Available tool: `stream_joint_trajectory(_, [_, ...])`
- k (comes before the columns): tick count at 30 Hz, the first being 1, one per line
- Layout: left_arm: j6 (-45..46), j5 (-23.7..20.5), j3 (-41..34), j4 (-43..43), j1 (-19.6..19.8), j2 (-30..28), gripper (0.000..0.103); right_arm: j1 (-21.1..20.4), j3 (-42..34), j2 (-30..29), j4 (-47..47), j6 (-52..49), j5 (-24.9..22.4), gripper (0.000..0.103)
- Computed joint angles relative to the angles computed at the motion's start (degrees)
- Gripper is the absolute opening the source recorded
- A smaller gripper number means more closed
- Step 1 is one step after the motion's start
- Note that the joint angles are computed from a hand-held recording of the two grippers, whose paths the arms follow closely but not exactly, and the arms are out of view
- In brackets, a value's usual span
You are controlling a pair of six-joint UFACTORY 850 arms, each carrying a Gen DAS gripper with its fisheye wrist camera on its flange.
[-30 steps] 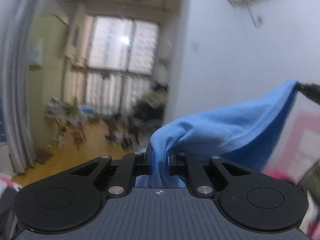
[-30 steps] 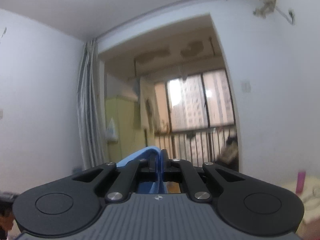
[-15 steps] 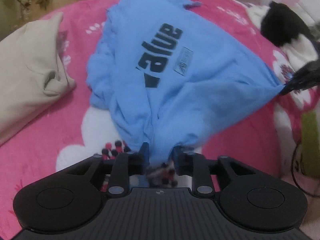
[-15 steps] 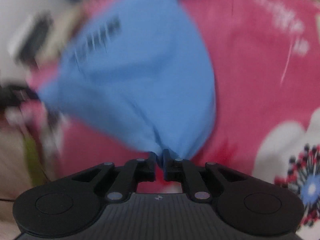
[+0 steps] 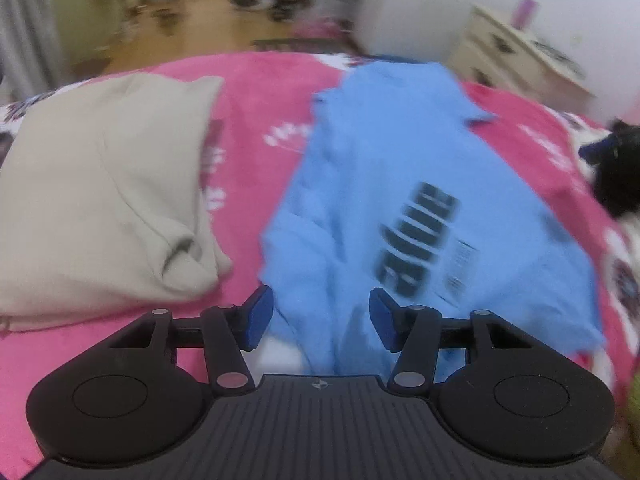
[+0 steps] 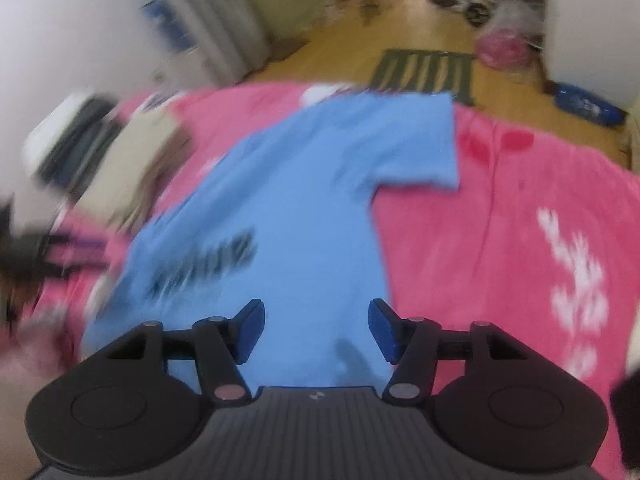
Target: Fold clothes
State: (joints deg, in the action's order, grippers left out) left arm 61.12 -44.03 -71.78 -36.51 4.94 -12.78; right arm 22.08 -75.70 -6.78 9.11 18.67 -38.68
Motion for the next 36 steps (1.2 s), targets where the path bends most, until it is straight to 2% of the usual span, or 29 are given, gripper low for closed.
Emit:
stream_joint_trajectory(2, [-2.45,2.61,0.17,0.70,-0.91,-1.02,0.047,-0.97,-5.54,-6.39,-4.52,4.10,-0.26,0.060])
stream_joint_trajectory(5, [-3.75,2.97,-0.02,-0.78,-1.02,-2.64,0.044,-2.19,-11.35,-13.89,-13.04,12.20,1.50,0.062])
stream_joint_trajectory(11, [-4.87,3.04,0.75,-3.67,-0.17,-3.17,0.044,-5.10,-13.95,-21.33,-29.13,38.21,4.54,0.066])
stream_joint_trajectory(13, [-4.55,2.82,0.88,-4.74,0.06,-3.36,0.044,-6.06,-12.78,-21.74,-27.60,40.67,7.53,0.068])
stream_joint_trajectory(14, [-4.37,2.76,0.95,-5.18,0.14,-3.43,0.042,-5.87,-11.95,-21.47,-28.57,41.26,8.89,0.067])
stream_joint_trajectory(15, [-4.04,2.74,1.09,-5.75,0.25,-3.34,0.040,-5.21,-11.52,-21.24,-30.51,40.41,8.95,0.054])
stream_joint_trajectory(16, [-3.77,2.79,1.21,-6.32,0.34,-3.26,0.038,-4.74,-10.81,-20.57,-31.22,38.54,9.06,0.045])
stream_joint_trajectory(17, [-3.54,2.88,1.29,-6.86,0.43,-3.22,0.035,-4.36,-9.99,-19.76,-31.46,36.48,9.29,0.016])
stream_joint_trajectory(18, [-3.08,3.03,1.40,-7.45,0.49,-3.11,0.032,-3.93,-9.16,-18.96,-32.01,34.82,9.53,0.004])
stream_joint_trajectory(22, [0.10,2.71,1.68,-10.35,0.78,-2.34,0.032,-3.41,-0.28,-9.22,-40.93,45.39,14.04,0.004])
stream_joint_trajectory(25, [4.53,1.84,2.17,-13.75,1.21,-1.32,0.033,-2.82,6.96,0.42,-48.73,55.50,12.77,0.004])
stream_joint_trajectory(27, [6.96,0.99,2.28,-15.37,1.29,-1.00,0.034,-1.92,11.25,6.87,-51.68,58.60,9.36,0.004])
stream_joint_trajectory(31, [8.63,-0.86,2.43,-14.58,0.64,-1.24,0.037,0.84,19.72,17.91,-53.66,64.55,-1.18,0.004])
stream_joint_trajectory(34, [8.85,-1.38,2.53,-12.88,-0.12,-1.48,0.041,2.46,24.76,21.32,-50.13,64.19,-9.90,0.006])
stream_joint_trajectory(35, [8.74,-0.99,2.70,-12.37,-0.31,-1.36,0.042,1.72,25.90,21.26,-45.58,60.84,-11.41,0.016])
stream_joint_trajectory(36, [8.61,-0.59,2.88,-11.86,-0.50,-1.24,0.043,0.76,26.96,20.78,-40.74,57.70,-12.69,0.035])
